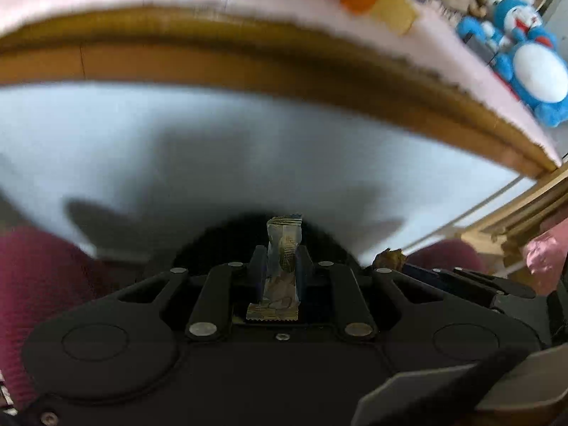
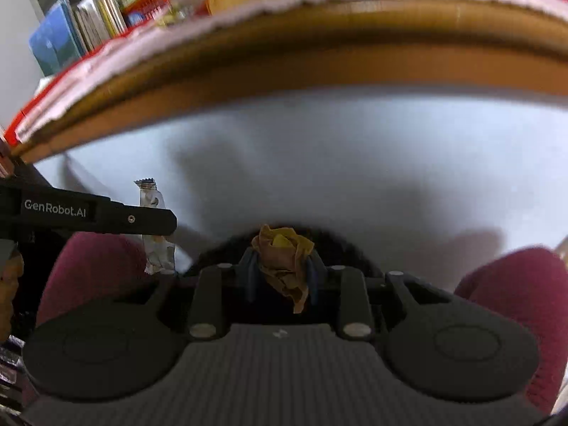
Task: Collect trash
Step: 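Lower both held wrappers past the table edge into the black bin, then open both grippers to release the wrappers into the bin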
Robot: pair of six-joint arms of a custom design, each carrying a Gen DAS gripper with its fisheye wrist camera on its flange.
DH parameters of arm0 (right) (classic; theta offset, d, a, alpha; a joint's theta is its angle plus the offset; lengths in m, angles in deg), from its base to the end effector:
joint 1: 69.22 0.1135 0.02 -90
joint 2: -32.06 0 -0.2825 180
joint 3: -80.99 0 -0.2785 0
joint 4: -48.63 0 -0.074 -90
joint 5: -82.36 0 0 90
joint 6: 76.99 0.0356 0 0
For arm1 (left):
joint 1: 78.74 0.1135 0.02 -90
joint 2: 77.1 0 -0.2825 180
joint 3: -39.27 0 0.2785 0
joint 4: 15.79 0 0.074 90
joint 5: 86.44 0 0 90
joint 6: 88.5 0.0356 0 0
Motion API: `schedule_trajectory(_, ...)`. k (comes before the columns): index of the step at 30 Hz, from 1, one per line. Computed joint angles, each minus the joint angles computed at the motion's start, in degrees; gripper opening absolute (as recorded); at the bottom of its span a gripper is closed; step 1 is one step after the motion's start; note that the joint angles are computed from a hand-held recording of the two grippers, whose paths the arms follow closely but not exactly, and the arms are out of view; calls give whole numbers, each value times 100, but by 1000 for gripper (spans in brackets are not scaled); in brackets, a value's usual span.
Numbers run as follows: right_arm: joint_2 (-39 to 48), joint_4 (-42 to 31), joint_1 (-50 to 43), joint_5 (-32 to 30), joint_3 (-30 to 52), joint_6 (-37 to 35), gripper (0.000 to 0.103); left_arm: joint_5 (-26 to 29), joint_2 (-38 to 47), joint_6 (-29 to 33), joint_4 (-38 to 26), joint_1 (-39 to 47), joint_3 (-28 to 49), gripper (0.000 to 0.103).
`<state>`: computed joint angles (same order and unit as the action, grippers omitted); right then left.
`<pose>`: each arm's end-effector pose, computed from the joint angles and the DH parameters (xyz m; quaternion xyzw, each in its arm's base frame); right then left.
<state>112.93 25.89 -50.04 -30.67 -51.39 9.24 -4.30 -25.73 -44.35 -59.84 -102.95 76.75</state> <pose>0.2484 0.1011 0.1512 -0.2436 0.9067 0.2276 0.2584 0.1589 -0.0661 0.1747 -0.1986 0.9383 -0.1042 0.2634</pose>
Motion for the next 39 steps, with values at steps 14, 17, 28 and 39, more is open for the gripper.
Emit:
schedule_trajectory(14, 811, -280, 77, 106, 229, 116, 35, 1020, 1838, 112, 1012, 562, -213, 17)
schedule_trajectory(17, 906, -338, 110, 147, 311, 135, 35, 1079, 1979, 90, 1067, 580, -243, 17)
schedule_trajectory(28, 1013, -413, 128, 207, 315, 137, 37, 1150, 2295, 118, 1177, 579, -289, 17)
schedule_trajectory(39, 1089, -329, 142, 206, 299, 163, 38, 1152, 2331, 71, 1132, 542, -280, 19)
